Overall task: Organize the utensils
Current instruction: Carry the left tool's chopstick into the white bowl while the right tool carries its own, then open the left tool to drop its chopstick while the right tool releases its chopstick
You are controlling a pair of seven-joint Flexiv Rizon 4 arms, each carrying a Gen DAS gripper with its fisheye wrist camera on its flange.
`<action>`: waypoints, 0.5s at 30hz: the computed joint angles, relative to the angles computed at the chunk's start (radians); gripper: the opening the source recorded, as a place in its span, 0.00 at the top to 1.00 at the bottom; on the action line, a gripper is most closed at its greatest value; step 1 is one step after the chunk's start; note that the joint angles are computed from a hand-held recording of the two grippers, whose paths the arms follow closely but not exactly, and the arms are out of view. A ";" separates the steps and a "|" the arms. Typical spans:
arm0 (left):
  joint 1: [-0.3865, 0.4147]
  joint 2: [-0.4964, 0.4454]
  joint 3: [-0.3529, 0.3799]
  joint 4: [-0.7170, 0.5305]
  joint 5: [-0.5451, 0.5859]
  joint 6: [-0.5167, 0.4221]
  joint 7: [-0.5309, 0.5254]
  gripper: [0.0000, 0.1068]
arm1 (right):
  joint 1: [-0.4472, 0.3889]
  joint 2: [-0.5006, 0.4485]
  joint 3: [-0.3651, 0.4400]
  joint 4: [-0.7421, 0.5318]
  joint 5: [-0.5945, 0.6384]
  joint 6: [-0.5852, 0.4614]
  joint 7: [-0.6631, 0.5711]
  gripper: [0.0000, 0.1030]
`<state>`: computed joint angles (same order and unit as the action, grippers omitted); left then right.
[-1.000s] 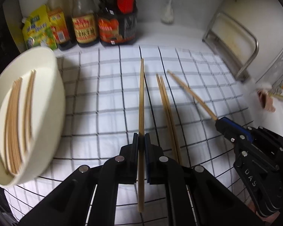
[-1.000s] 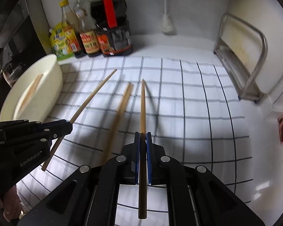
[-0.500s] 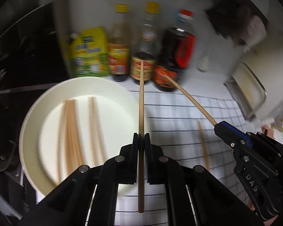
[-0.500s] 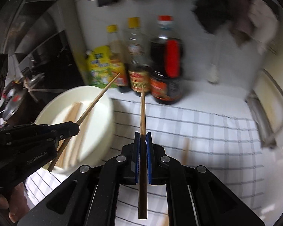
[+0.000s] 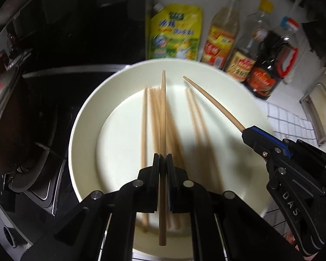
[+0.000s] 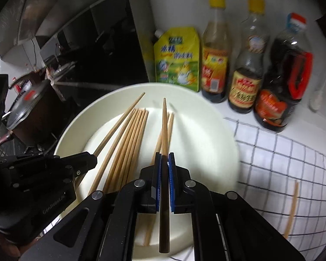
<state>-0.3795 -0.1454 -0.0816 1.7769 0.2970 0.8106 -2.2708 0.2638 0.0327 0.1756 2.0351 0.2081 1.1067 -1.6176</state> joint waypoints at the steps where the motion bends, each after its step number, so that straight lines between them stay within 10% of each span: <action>1: 0.005 -0.002 0.002 0.010 -0.009 0.002 0.009 0.93 | 0.003 -0.008 0.003 0.002 -0.014 0.003 0.017 0.94; 15: 0.022 -0.015 0.013 0.054 -0.072 0.018 0.051 0.91 | 0.002 -0.038 0.012 0.001 -0.049 -0.040 0.092 0.92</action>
